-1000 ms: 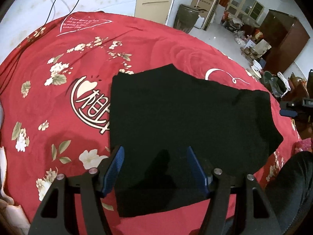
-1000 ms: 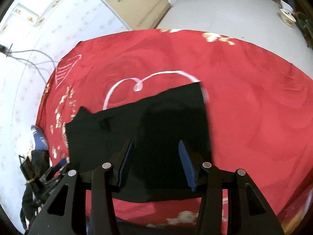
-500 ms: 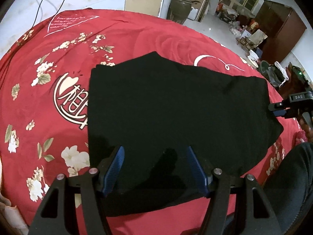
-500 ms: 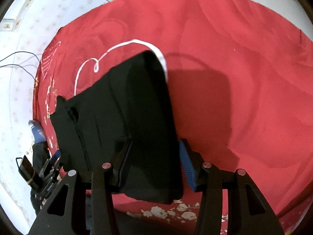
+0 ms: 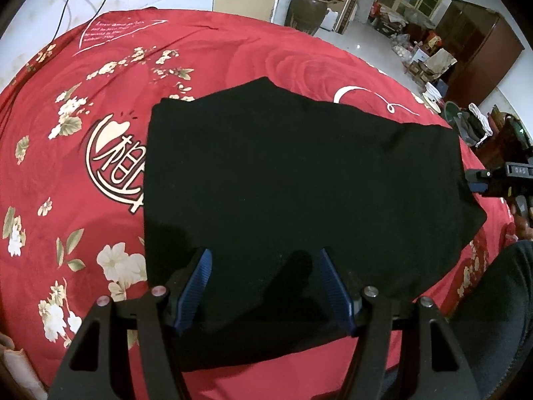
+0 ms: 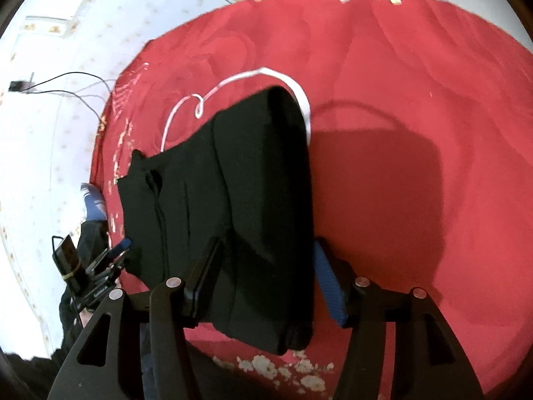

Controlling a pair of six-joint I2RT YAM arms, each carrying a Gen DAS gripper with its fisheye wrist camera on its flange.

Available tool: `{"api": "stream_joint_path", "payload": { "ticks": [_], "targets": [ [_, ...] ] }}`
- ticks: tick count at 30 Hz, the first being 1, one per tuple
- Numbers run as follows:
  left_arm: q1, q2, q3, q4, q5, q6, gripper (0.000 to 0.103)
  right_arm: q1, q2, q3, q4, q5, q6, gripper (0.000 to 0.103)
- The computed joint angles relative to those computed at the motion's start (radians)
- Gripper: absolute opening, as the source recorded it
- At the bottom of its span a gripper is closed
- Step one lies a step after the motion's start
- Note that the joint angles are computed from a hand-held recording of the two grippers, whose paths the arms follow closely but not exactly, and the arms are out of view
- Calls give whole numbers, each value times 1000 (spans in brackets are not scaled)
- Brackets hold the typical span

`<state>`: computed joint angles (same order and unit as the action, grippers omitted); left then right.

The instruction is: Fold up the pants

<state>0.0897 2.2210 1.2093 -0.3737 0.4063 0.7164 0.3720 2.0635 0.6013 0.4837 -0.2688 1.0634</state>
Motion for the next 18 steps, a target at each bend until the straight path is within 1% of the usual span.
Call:
{"api": "stream_joint_path", "payload": {
  "ticks": [2,5,7,9,10,12,14,15,16,17,18],
  "targets": [
    [-1,0,-3,5,-3,4,69,6,-6,1,8,15,-21,57],
    [0,2,1,2,-2,5,69,8,-11,-8,42,-2,-52,57],
    [1,3,0,3,-1,5,69,7,21,-1,68,-18,-50,56],
    [1,2,-3,8,-2,9,69,-3,52,-18,133,-26,-35,51],
    [1,3,-4,11,-2,10,69,-9,59,-25,159,-24,-28,50],
    [0,4,-5,16,-5,11,69,-2,51,-13,137,-3,-45,48],
    [0,3,-5,14,-5,12,69,4,39,5,96,7,-71,43],
    [1,3,-4,12,-3,12,69,8,29,2,91,9,-78,40],
    [1,4,-1,9,-1,10,69,8,21,-10,117,2,-81,38],
    [1,7,2,7,1,7,69,5,20,-34,182,-12,-78,24],
    [0,9,4,7,1,5,69,2,23,-39,200,-13,-78,19]
  ]
}}
